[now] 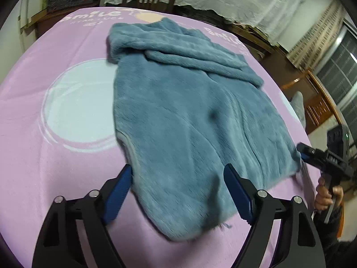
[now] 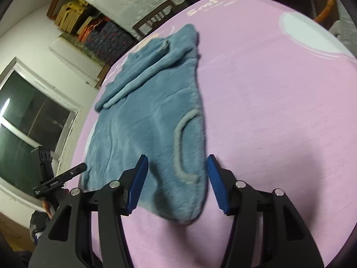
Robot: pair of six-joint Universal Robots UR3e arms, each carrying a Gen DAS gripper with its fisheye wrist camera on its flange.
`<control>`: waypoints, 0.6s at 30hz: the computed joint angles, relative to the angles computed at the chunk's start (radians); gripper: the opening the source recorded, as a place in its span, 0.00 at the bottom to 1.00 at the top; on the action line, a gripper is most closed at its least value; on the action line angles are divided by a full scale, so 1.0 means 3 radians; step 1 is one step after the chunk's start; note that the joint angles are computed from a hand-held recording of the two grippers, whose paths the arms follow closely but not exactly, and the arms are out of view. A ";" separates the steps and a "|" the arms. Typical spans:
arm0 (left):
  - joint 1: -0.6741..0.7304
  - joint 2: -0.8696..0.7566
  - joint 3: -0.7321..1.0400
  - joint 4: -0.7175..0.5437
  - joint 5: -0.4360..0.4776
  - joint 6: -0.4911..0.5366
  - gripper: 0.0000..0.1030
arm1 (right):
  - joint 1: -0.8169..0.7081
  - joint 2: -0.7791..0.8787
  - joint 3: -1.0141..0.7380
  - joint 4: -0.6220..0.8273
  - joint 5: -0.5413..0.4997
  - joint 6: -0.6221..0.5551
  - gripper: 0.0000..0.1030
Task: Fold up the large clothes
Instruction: 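Grasp the jacket hem with both grippers and fold it toward the collar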
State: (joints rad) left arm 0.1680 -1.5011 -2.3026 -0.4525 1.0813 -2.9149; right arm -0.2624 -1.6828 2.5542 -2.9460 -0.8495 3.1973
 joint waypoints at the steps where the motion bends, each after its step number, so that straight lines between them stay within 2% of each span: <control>1: -0.0035 0.0011 -0.0038 0.0061 0.0039 -0.0004 0.78 | 0.0035 0.0037 -0.0004 -0.0040 0.0004 0.0001 0.53; 3: -0.0052 0.0003 -0.0084 0.0168 0.0062 -0.0019 0.77 | 0.0195 0.0100 -0.0050 -0.0167 -0.0140 0.0025 0.53; 4: -0.0050 -0.0019 -0.0085 0.0210 0.0055 -0.0037 0.71 | 0.0257 0.0136 -0.0087 -0.0204 -0.0193 0.0039 0.48; 5: -0.0052 -0.0062 -0.0064 0.0247 0.0050 -0.0061 0.64 | 0.0299 0.0196 -0.0129 -0.0212 -0.0206 0.0039 0.35; 6: -0.0053 -0.0110 -0.0020 0.0246 0.0056 -0.0081 0.43 | 0.0343 0.0309 -0.0188 -0.0249 -0.0219 0.0058 0.28; 7: -0.0043 -0.0149 0.0024 0.0216 0.0056 -0.0107 0.29 | 0.0367 0.0381 -0.0215 -0.0306 -0.0240 0.0086 0.19; 8: -0.0009 -0.0148 0.0038 0.0171 0.0019 -0.0103 0.28 | 0.0358 0.0427 -0.0222 -0.0350 -0.0210 0.0112 0.17; 10: 0.0129 -0.0058 -0.0003 0.0067 -0.0113 -0.0067 0.17 | 0.0327 0.0410 -0.0188 -0.0379 -0.0156 0.0122 0.15; 14: 0.0390 0.0335 -0.0215 -0.0063 -0.0331 0.0022 0.13 | 0.0110 0.0131 -0.0015 -0.0238 0.0183 0.0005 0.14; 18: 0.0499 0.0600 -0.0326 -0.0161 -0.0384 0.0054 0.12 | 0.0017 -0.0083 0.0040 -0.0057 0.0355 -0.0052 0.13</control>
